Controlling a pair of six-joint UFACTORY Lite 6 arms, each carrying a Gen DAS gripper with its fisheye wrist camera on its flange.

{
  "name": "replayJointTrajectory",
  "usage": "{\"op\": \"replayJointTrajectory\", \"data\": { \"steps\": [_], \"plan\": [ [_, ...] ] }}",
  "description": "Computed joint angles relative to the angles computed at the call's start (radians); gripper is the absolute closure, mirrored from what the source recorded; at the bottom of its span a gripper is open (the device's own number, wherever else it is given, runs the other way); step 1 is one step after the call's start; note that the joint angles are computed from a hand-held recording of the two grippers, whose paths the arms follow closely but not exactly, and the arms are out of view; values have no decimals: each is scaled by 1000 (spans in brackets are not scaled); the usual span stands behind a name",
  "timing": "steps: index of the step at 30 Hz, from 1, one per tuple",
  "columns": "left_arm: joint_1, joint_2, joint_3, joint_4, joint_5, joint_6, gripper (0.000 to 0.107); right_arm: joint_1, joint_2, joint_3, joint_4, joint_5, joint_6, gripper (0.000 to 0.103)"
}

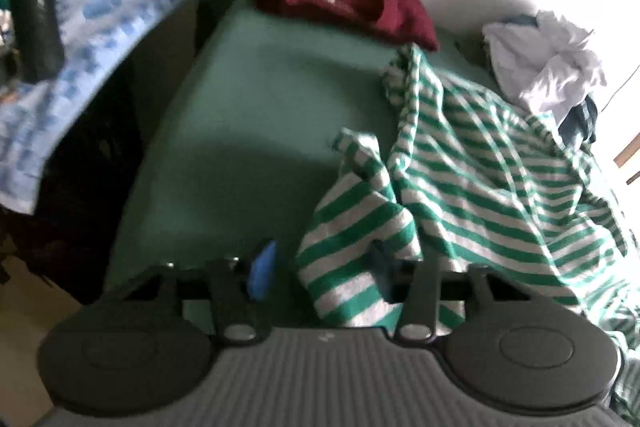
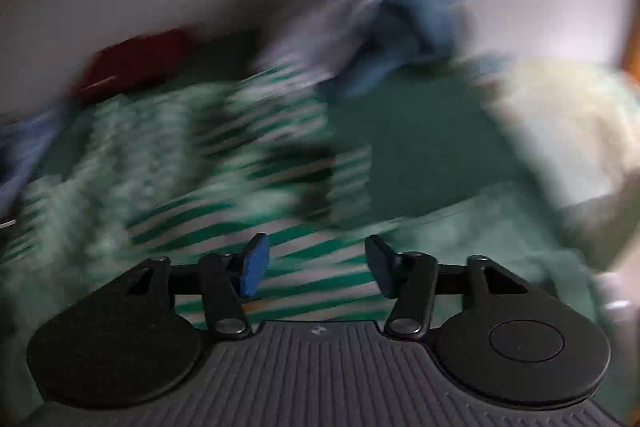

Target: Fold clothes

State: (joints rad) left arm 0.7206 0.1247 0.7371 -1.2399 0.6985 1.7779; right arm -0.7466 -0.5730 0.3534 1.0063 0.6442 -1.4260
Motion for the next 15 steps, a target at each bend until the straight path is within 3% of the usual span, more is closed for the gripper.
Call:
{"op": "replayJointTrajectory", "data": {
  "steps": [2,4,6,7,11,14,15],
  "plan": [
    [-41,-13,-45,-105,-39,96,59,122,-24,-53,-34,-53,61,54],
    [-76,-54,-103,-190,-91,182,71,229,7,-83,-134,-158,202,56],
    [-104,-122,-169,-276,-155,287,96,323,-24,-146,-165,-240,297,53],
    [-120,-157,-202,-325,-186,344,102,374,-44,-162,-198,-273,345,50],
    [-134,-314,-296,-475,-360,505,103,518,-52,-191,-321,-370,515,34],
    [-17,-360,-285,-362,-410,413,102,526,-64,-201,-320,-380,530,30],
    [24,-375,-284,-357,-433,413,107,536,-52,-196,-310,-389,530,28]
  ]
}}
